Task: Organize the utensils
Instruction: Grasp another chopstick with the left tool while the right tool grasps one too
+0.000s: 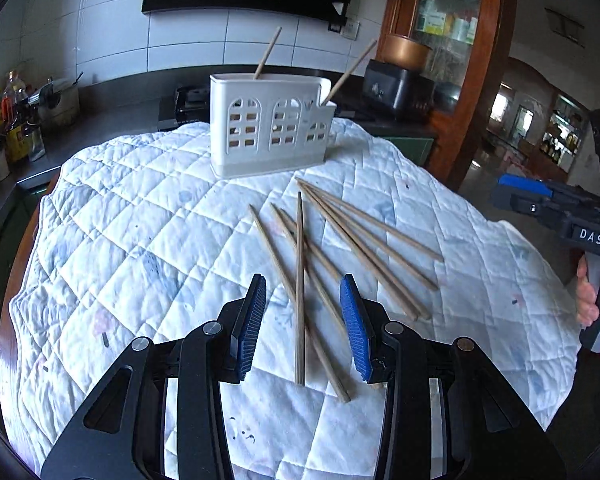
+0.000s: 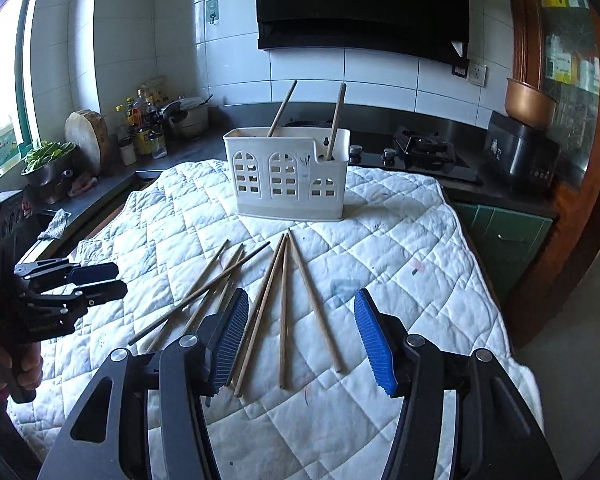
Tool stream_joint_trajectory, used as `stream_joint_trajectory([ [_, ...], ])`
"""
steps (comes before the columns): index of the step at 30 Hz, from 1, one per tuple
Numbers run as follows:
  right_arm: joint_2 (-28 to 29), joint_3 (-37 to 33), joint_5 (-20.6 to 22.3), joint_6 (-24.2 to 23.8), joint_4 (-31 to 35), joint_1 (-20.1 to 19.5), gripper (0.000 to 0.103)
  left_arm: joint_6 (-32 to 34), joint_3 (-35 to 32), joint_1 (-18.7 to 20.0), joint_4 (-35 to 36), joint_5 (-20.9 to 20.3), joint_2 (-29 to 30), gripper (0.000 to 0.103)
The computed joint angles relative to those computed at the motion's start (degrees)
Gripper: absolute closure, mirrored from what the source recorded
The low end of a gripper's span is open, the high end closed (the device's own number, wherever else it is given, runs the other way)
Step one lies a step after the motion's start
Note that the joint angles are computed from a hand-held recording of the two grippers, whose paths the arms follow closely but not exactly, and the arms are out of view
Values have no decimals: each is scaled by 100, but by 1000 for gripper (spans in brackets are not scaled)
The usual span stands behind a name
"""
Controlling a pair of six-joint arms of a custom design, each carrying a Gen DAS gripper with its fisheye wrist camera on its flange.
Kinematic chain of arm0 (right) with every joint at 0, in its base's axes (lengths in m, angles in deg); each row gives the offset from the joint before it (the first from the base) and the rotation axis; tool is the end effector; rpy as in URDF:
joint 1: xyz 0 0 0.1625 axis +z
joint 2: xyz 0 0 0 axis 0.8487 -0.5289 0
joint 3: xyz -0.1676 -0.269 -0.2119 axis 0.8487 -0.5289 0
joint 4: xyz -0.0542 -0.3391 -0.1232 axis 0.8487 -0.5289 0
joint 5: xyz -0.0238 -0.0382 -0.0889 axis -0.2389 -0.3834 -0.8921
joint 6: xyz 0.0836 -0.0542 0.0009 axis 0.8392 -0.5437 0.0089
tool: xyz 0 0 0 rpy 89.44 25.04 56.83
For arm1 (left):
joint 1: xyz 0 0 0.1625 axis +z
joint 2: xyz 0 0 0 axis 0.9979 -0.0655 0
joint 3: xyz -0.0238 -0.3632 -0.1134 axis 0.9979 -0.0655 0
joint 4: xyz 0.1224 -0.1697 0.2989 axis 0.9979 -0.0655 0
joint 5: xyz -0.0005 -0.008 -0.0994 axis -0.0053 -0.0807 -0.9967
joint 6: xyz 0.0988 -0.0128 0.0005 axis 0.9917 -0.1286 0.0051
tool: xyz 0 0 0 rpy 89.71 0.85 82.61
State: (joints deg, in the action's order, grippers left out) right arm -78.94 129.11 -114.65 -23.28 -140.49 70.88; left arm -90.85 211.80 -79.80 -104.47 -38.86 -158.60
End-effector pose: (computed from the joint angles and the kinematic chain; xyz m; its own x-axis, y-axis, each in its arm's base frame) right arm 0.3917 -0.3356 0.0752 -0.5655 -0.6576 0.4977 -0.8234 0.4847 -0.2951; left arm -0.0642 -0.2233 0.3472 -0.8019 -0.0608 -0.5943 0.4319 0.6283 -0.6471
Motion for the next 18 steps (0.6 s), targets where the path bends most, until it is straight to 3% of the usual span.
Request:
stream_joint_trajectory([
  [7, 92, 185, -62, 101, -169, -59, 49, 1450, 542, 856, -1523, 46, 34, 65],
  [10, 130, 171, -68, 144, -146, -102, 49, 2098, 679, 1264, -2306, 59, 137, 80],
  [18, 219, 119, -45, 149, -109, -169, 49, 2818, 866, 1838, -3325, 31, 216, 84],
])
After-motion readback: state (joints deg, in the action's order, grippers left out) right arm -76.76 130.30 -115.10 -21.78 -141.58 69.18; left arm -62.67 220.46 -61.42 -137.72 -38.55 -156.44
